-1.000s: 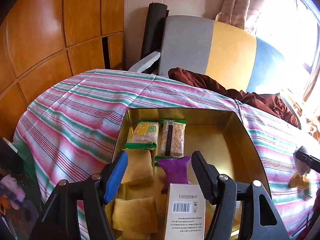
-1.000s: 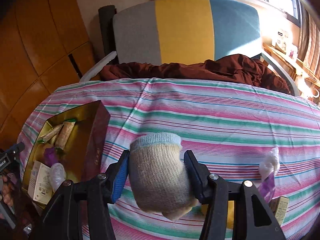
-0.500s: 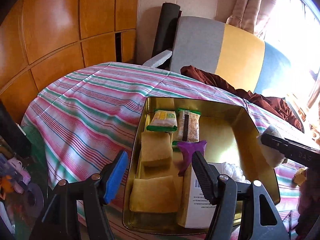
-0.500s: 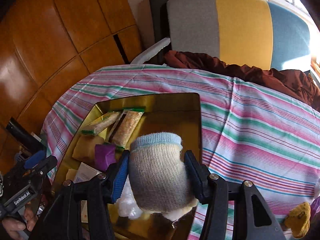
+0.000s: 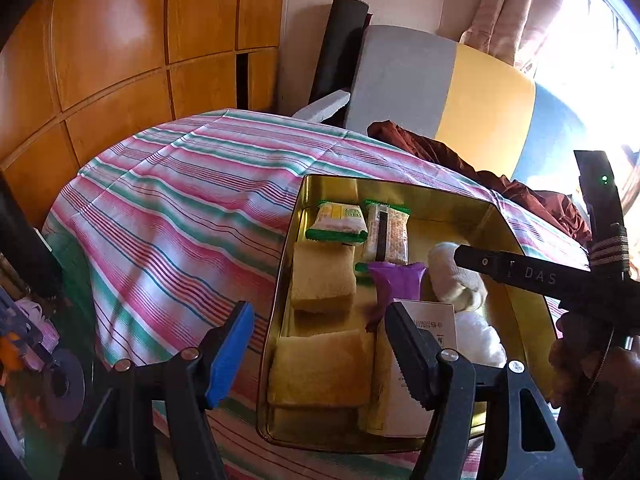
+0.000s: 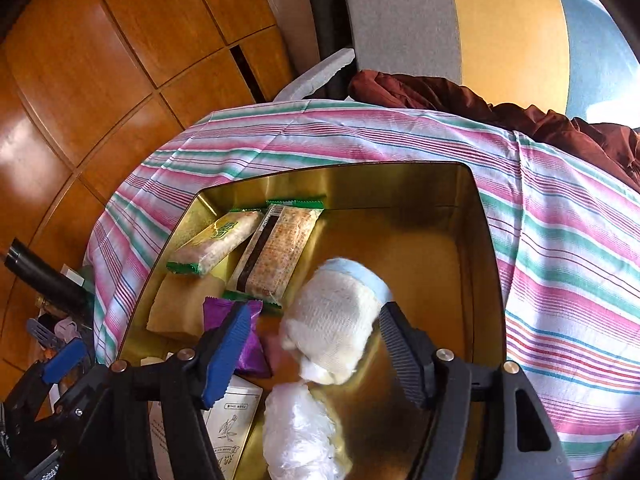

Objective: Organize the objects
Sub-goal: 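Carry the cream sock into the gold tin and open the right gripper, then move both grippers back toward the remaining items on the tablecloth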

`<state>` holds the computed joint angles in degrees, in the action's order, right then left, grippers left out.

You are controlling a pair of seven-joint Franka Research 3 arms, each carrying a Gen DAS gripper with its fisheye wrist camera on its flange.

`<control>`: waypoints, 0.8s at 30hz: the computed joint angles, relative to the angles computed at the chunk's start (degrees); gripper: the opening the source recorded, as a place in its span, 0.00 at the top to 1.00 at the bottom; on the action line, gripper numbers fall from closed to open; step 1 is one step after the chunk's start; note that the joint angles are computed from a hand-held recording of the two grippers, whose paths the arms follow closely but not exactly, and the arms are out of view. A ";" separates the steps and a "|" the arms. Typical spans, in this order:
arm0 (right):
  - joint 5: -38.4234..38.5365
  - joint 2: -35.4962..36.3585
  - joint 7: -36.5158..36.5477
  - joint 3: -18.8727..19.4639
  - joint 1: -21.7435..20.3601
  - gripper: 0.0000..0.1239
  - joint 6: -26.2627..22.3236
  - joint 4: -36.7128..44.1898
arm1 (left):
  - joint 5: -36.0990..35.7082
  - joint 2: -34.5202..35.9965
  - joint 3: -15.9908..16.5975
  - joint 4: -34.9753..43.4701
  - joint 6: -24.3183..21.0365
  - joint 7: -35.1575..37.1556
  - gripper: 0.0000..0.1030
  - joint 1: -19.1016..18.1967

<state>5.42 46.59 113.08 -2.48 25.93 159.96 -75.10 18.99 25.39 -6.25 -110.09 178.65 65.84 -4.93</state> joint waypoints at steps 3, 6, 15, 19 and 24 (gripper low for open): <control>-1.00 -2.20 0.87 -1.42 1.21 0.41 1.66 -3.39 | 0.03 -0.06 0.02 -0.16 0.27 -0.14 0.33 -0.13; -1.72 -4.67 1.95 -2.56 2.21 0.34 3.78 -7.23 | 0.32 -0.31 0.45 -0.44 0.76 -0.55 0.32 -0.62; -8.92 -12.18 10.34 -11.97 9.84 0.33 9.32 -19.46 | 2.59 -1.68 2.97 -1.75 2.18 -2.28 0.29 -3.41; -13.92 -14.73 14.93 -16.69 13.66 0.33 9.67 -23.61 | 3.99 -2.51 4.79 -2.59 2.85 -3.35 0.29 -5.34; -21.30 -18.29 22.04 -22.14 17.41 0.33 10.42 -29.15 | 6.04 -3.29 7.13 -3.34 3.63 -4.59 0.28 -7.77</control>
